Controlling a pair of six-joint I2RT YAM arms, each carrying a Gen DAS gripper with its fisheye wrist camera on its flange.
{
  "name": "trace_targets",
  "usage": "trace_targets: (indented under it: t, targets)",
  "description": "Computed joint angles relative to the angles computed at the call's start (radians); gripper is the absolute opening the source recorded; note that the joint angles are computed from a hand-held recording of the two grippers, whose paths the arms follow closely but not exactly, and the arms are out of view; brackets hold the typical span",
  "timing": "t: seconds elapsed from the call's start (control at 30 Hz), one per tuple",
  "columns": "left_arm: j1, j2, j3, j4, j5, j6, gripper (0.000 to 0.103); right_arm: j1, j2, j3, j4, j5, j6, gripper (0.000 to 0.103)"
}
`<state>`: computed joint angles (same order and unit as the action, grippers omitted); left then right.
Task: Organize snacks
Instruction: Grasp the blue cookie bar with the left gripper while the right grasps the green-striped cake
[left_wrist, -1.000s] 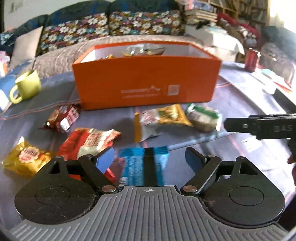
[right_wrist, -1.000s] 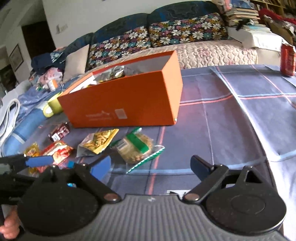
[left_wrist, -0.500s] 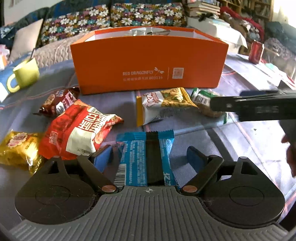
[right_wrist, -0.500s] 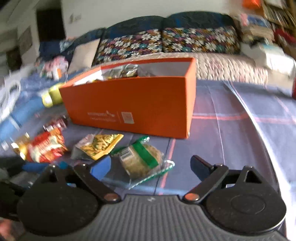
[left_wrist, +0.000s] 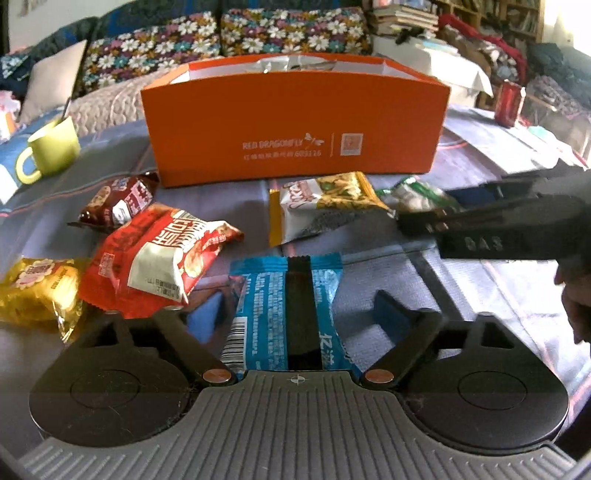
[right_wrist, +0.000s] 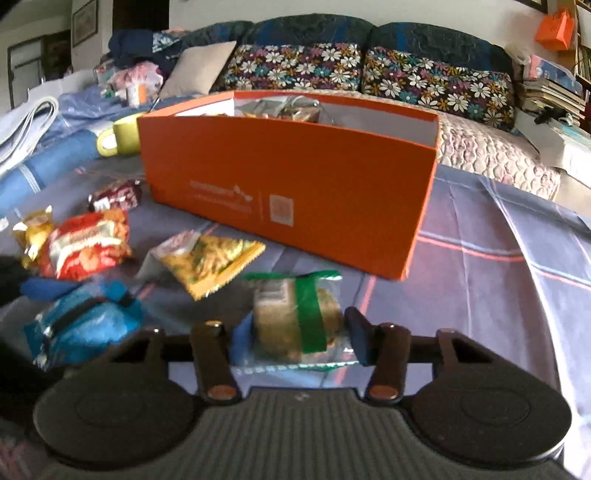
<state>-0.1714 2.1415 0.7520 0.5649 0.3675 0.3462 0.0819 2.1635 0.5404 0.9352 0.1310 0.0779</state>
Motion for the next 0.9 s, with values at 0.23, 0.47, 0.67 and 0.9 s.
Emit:
trace_targets:
  t: [0.23, 0.47, 0.67, 0.9]
  targets:
    - [0.023, -0.047, -0.065, -0.002, 0.042, 0.040, 0.027, 0.045, -0.010, -0.250, 0.243, 0.032, 0.046, 0.054]
    - [0.018, -0.068, -0.042, -0.063, 0.008, -0.004, 0.053, -0.010, 0.018, -0.325, 0.393, -0.041, 0.097, 0.085]
    - [0.013, -0.062, -0.051, -0.055, -0.005, 0.015, 0.050, -0.005, 0.015, -0.312, 0.375, -0.035, 0.089, 0.090]
    - [0.004, -0.061, -0.073, -0.023, -0.002, 0.026, 0.051, 0.008, 0.040, -0.279, 0.340, -0.019, 0.071, 0.084]
